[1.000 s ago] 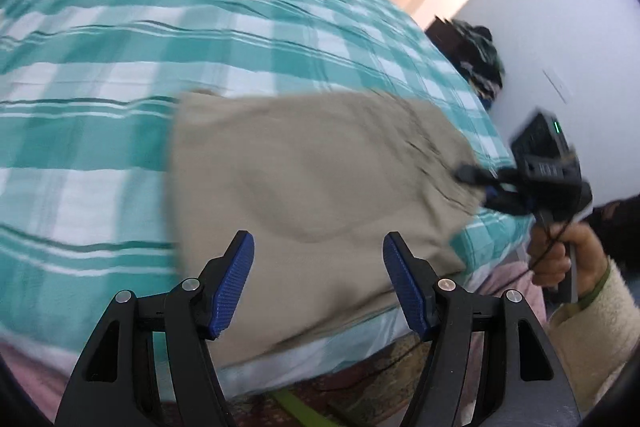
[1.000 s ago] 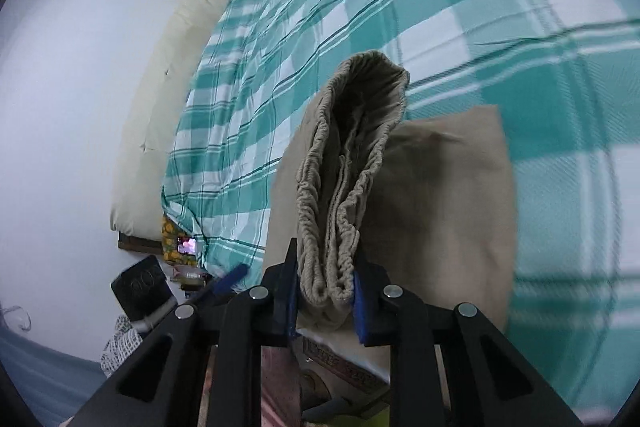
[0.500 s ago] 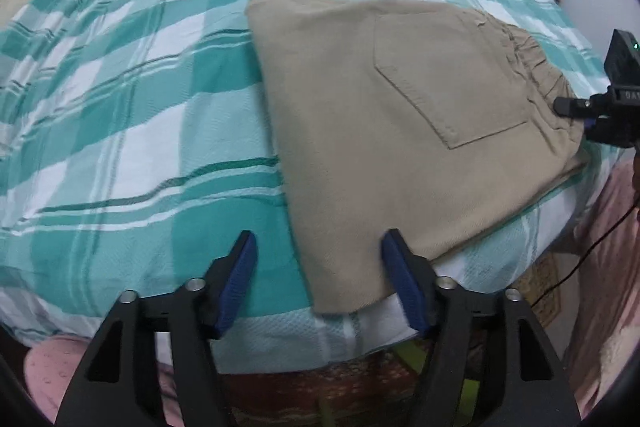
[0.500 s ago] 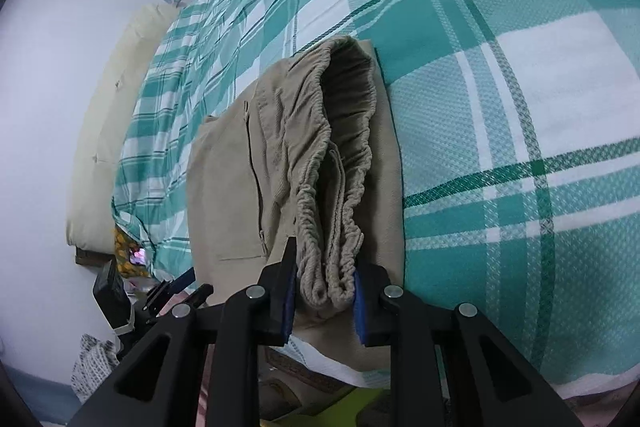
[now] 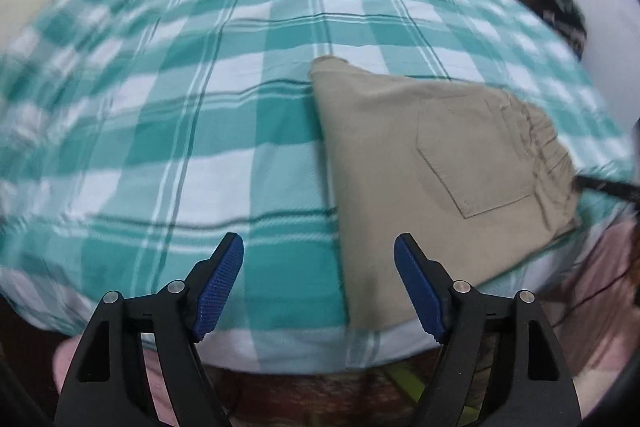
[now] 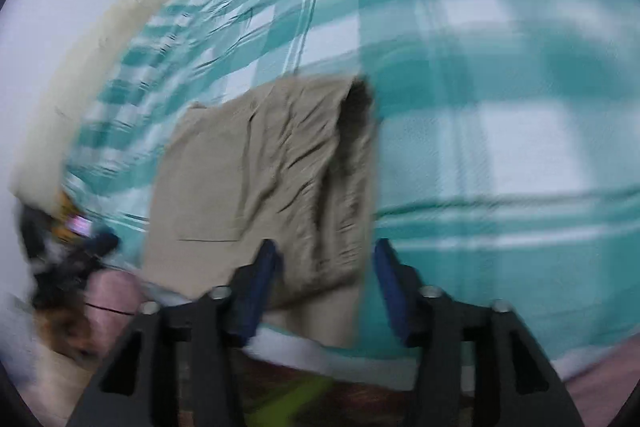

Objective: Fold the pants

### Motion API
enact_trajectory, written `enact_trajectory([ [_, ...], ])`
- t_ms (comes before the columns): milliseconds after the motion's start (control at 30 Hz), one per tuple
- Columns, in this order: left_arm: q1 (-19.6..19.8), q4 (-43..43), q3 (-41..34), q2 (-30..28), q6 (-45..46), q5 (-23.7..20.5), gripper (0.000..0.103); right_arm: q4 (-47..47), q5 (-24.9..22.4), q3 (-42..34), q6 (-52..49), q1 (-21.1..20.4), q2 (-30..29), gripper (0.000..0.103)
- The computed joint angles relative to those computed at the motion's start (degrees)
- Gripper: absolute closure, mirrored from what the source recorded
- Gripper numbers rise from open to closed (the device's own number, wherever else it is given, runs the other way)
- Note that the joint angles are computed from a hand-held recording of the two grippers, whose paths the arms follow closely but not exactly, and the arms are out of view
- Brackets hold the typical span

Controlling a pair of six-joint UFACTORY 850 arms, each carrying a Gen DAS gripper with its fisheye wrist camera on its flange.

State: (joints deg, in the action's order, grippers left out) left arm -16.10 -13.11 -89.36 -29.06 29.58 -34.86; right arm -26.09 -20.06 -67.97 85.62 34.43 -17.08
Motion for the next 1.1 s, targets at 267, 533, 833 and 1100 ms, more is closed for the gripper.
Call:
enact_trajectory([
  [267, -4.04, 7.2, 0.23, -0.38, -5.22, 1.38, 0.02, -18.32, -9.94, -8.58, -1.11, 4.79, -2.03, 0.047],
  [533, -4.72, 9.37, 1.22, -0.43, -7.14, 1.62, 0.02, -11.48, -9.44, -10.23, -7.97, 6.21, -7.47, 0.047],
  [833, -5.43, 10.33, 4.27, -1.23, -7.27, 3.28, 0.02, -15.1, -9.17, -8.0, -1.25, 7.36, -8.67, 0.046],
  [1100, -4.55, 6.69, 5.08, -1.28, -5.56, 4.29, 0.015, -5.99, -11.57, -11.15, -10.96, 6.32, -8.69, 0.048],
])
